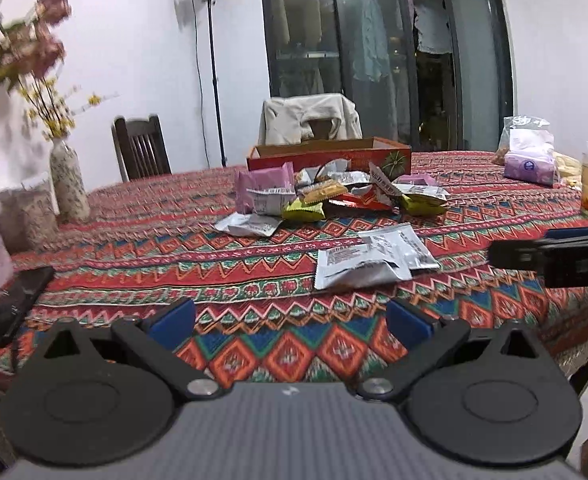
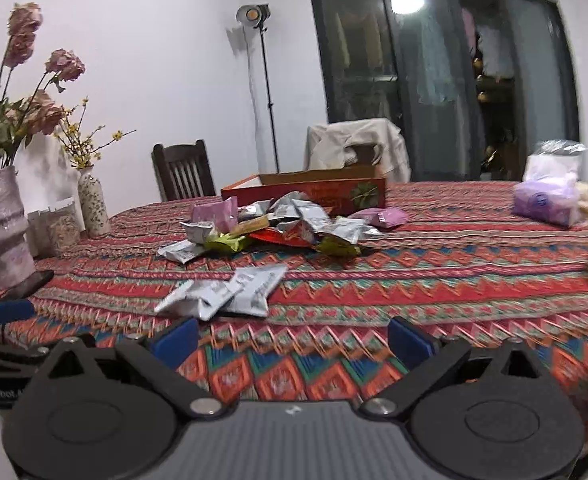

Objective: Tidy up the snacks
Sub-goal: 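Reach the right gripper to a white snack packet and grasp it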

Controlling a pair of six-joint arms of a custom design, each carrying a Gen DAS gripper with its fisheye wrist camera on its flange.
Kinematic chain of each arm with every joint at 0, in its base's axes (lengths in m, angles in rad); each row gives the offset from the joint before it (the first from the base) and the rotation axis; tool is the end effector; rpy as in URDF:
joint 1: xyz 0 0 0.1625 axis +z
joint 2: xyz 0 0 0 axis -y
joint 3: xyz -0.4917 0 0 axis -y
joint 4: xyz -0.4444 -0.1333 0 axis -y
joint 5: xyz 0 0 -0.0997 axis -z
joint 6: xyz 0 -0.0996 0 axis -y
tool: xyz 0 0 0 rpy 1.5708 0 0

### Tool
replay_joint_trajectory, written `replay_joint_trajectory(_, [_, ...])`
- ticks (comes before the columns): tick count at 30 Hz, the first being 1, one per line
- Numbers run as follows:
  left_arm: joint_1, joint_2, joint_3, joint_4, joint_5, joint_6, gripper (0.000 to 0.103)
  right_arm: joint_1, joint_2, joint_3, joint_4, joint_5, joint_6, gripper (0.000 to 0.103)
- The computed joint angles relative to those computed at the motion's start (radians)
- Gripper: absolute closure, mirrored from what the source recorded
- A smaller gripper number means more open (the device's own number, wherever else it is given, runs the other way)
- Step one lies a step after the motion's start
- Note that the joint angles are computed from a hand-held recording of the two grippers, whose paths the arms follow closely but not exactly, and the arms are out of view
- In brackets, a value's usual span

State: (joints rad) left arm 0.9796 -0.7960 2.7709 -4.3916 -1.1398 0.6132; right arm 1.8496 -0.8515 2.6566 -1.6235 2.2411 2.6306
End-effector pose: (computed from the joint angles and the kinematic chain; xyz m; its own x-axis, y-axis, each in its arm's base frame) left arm -0.0237 -0.3491 0.1199 -0.5468 0.5186 -0.6573 0.8367 0.3082 -0.4528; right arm 0.1456 -0.2491 -0.0120 -0.7795 0.2394 0.5789 -0.4940 0.3333 -0.8030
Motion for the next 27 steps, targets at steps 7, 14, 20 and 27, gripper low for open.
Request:
replay_joint_trajectory(7, [0.041, -0.094, -0.123, 0.340, -0.140, -0.002, 0.000, -0.133, -0.100, -0.157, 0.333, -0.121, -0.014, 0.030])
replay_joint_trajectory(14, [0.038, -0.039, -0.273, 0.579, -0.087, -0.038, 0.028, -0.215, -0.208, -0.131, 0.370, -0.146, -0.001, 0.030])
replay_joint_trajectory(20, [0.118, -0.123, -0.312, 0.727, -0.178, -0.078, 0.037, -0.222, -0.212, -0.161, 0.454, -0.173, 0.042, 0.029])
replay_joint_trajectory(27, [0.147, -0.142, -0.358, 0.703, -0.152, -0.092, 0.037, -0.191, -0.102, -0.317, 0.639, -0.160, 0.047, 0.029])
